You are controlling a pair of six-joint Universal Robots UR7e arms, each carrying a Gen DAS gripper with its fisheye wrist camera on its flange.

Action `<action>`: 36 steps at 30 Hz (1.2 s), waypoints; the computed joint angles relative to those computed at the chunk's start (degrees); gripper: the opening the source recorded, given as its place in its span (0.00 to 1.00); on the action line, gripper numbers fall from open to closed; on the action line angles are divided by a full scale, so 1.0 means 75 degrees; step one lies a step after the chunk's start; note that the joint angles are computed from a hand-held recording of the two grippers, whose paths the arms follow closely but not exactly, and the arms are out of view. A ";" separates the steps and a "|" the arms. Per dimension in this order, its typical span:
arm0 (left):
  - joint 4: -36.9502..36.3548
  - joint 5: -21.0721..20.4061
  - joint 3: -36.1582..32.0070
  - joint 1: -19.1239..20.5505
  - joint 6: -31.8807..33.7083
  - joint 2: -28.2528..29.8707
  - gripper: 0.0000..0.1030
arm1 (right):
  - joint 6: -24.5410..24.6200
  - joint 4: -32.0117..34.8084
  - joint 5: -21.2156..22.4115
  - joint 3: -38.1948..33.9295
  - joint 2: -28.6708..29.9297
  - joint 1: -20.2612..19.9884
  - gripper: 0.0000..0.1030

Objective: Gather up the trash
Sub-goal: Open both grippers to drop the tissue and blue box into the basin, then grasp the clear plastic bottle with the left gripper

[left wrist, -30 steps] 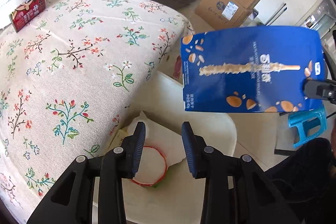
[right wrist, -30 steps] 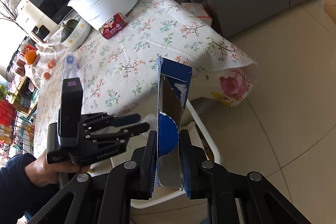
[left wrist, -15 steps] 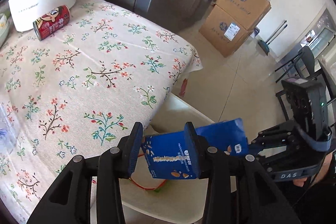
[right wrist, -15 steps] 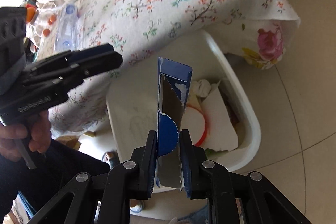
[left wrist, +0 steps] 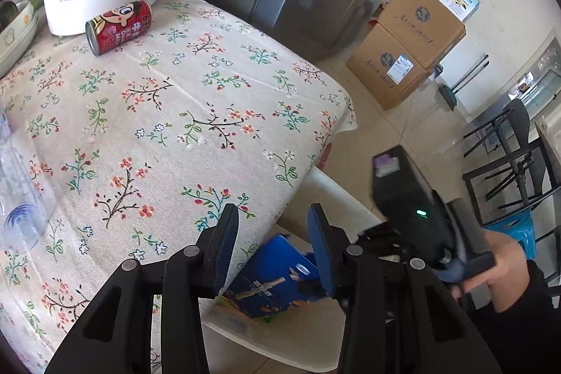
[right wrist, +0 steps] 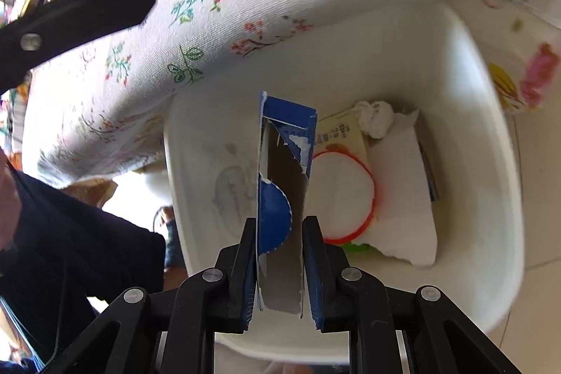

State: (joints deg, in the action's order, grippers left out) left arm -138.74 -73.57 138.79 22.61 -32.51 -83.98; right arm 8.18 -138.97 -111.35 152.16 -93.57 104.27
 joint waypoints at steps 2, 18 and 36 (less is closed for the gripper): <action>0.0064 0.0019 -0.0006 0.0012 -0.0008 -0.0079 0.42 | -0.0040 -0.0635 -0.0666 -0.0058 0.0689 -0.0348 0.26; 0.0228 0.0127 -0.0115 0.0042 0.0032 -0.0335 0.42 | 0.1421 0.0900 -0.2829 -0.0378 0.0208 0.0795 0.35; 0.1567 0.1954 -0.0836 0.0709 -0.1787 -0.1910 0.66 | 0.1123 0.0294 -0.1500 -0.0734 -0.0792 0.1857 0.56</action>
